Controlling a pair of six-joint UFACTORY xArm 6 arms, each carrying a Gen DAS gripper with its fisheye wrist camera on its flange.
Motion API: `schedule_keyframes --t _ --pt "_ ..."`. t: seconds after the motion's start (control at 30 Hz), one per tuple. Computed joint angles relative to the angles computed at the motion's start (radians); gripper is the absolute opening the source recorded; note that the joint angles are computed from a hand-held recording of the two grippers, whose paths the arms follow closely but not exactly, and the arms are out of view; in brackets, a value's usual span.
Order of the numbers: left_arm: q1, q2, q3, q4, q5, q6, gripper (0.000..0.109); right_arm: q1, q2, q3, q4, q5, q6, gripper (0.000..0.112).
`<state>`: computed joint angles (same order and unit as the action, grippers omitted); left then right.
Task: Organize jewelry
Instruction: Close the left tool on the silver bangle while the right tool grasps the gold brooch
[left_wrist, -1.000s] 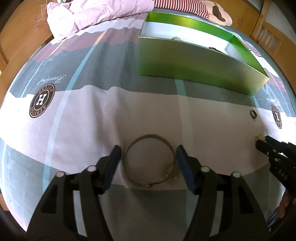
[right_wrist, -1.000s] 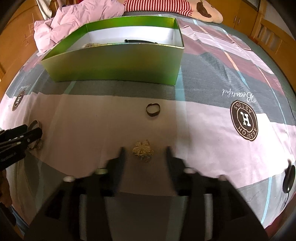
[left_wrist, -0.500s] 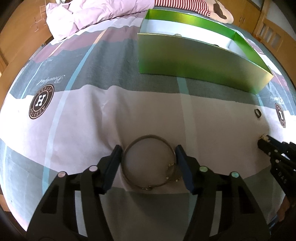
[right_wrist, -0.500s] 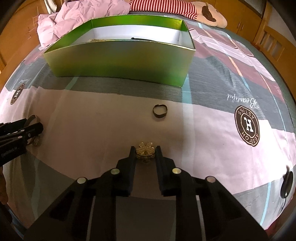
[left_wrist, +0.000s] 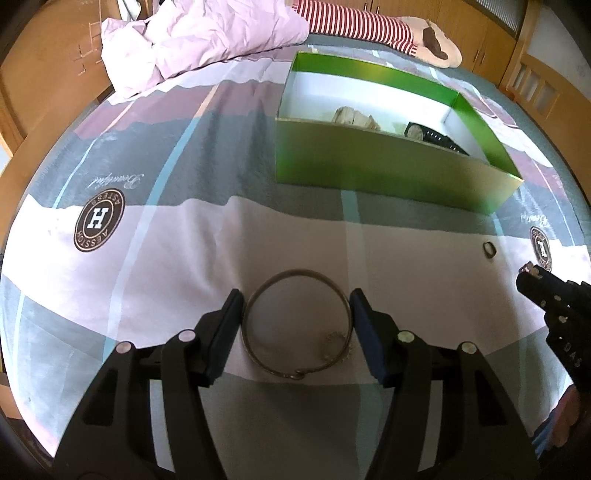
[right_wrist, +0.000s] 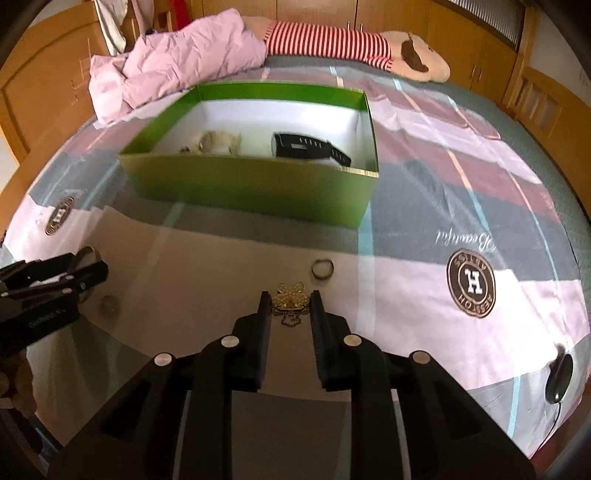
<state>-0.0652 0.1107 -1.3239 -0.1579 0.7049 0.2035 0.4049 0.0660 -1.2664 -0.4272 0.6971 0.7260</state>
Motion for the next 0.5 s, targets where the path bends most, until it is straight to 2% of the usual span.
schedule_keyframes --t 0.27,0.3,0.33,0.47,0.5 --pt "0.009 -0.025 0.021 -0.03 -0.013 0.032 0.058 0.01 0.0 -0.009 0.004 0.0 -0.004 0.021" --pt "0.011 -0.032 0.026 -0.035 -0.016 0.042 0.039 0.011 0.0 -0.007 0.005 0.0 -0.002 0.021" --pt "0.015 -0.035 0.026 -0.041 -0.011 0.052 0.031 0.013 -0.002 -0.002 0.007 0.0 -0.001 0.021" --pt "0.031 -0.05 0.036 -0.061 -0.009 0.097 0.034 0.013 0.0 0.008 0.022 -0.002 -0.005 0.021" --pt "0.035 -0.053 0.04 -0.071 -0.009 0.111 0.041 0.013 0.002 0.007 0.025 -0.003 -0.007 0.021"
